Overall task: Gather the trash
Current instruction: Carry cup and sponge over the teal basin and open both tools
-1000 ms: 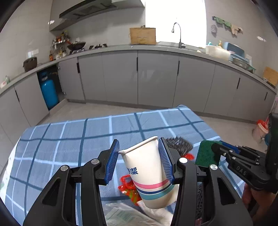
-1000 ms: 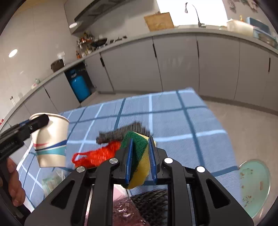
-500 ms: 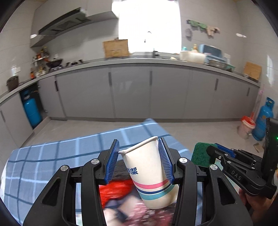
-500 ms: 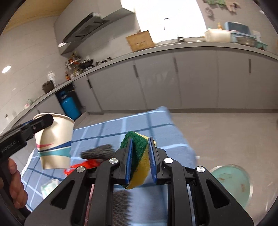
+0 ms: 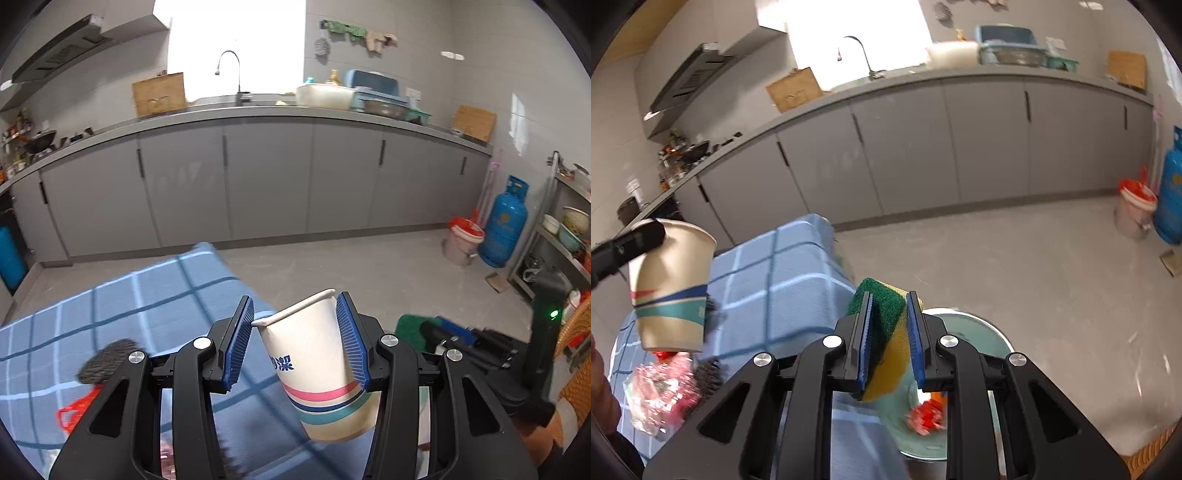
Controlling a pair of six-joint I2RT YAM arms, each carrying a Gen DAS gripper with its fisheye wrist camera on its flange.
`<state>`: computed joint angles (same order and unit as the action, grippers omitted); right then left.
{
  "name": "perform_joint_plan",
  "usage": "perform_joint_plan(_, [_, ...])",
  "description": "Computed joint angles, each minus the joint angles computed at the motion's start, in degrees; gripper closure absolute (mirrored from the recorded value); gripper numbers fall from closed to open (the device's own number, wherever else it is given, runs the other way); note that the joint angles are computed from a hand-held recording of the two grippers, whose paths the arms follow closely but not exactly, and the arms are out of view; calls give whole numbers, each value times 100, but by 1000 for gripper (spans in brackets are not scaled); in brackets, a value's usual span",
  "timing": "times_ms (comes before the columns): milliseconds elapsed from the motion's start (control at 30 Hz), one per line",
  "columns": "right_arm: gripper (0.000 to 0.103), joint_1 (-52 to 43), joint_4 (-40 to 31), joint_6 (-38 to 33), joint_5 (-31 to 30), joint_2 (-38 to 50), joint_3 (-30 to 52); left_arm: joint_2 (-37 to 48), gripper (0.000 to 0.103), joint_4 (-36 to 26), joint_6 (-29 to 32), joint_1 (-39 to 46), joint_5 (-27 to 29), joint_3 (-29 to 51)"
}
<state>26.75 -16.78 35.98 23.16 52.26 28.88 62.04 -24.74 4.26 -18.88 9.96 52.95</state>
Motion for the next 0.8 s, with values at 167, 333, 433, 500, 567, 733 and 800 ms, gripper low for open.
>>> perform_joint_plan(167, [83, -608, 354, -158, -405, -33, -528, 313, 56, 348, -316, -742, -411, -108])
perform_joint_plan(333, [78, -1039, 767, -285, -717, 402, -768, 596, 52, 617, -503, -1234, -586, -228])
perform_joint_plan(433, [40, -1335, 983, -271, -792, 296, -1050, 911, 37, 743, -624, -1370, -649, -178])
perform_joint_plan(500, [35, -1479, 1051, -242, -821, 193, -1207, 1087, 26, 750, -668, -1400, -749, -147])
perform_joint_plan(567, [35, -1591, 1133, -203, -898, 202, -1321, 1258, 20, 768, -682, -1398, -873, -111])
perform_joint_plan(733, [24, -1604, 1162, 37, -847, -124, -1586, 1390, 18, 647, -674, -1224, -919, -79])
perform_joint_plan(800, [22, -1519, 1071, 137, -796, -285, -1631, 1328, 17, 586, -637, -1099, -839, -98])
